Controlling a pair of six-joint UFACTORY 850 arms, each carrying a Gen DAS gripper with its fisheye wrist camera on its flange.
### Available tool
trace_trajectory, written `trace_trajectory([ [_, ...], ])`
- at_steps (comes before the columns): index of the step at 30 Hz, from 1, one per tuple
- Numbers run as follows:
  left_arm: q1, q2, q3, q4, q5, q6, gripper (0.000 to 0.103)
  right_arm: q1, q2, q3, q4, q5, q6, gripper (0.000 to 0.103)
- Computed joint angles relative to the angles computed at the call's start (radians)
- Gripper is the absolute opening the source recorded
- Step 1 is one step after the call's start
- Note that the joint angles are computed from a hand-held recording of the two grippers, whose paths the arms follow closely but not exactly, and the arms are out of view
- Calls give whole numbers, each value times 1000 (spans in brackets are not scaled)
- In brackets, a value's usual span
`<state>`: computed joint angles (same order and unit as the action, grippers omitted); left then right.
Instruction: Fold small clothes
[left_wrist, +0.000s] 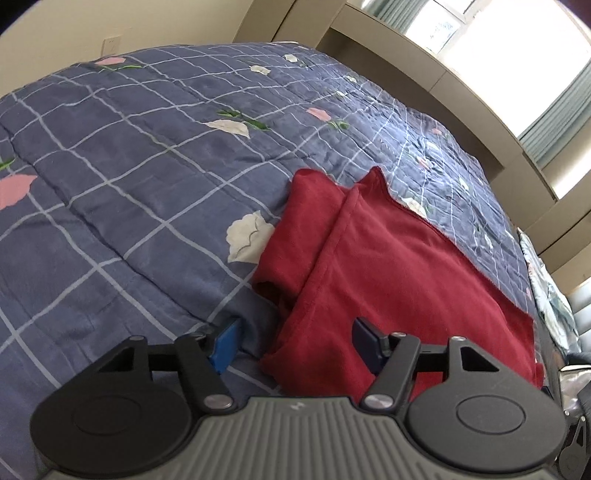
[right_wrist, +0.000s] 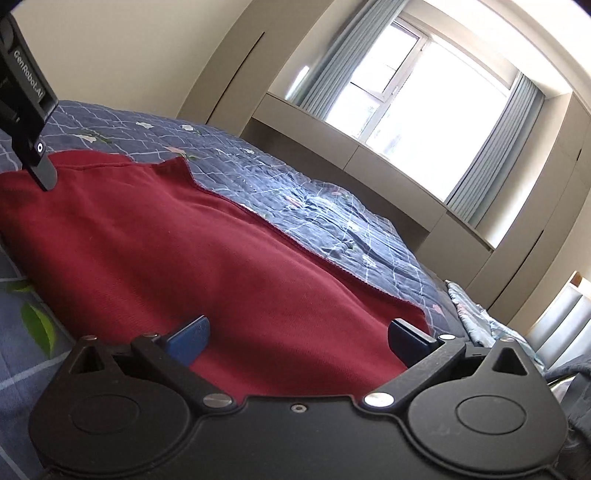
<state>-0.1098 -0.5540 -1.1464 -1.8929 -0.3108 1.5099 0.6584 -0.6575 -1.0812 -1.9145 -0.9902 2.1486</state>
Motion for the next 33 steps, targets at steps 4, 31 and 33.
trace_trajectory([
  [4,-17,11,6,-48,24,82,70,-9,14,13,-14,26,29,102],
  [31,33,-33,-12,85,-98,-128,36,-20,21,22,-36,53,64,102],
  [33,36,-39,-19,96,-105,-164,36,-20,20,21,-35,51,63,102],
])
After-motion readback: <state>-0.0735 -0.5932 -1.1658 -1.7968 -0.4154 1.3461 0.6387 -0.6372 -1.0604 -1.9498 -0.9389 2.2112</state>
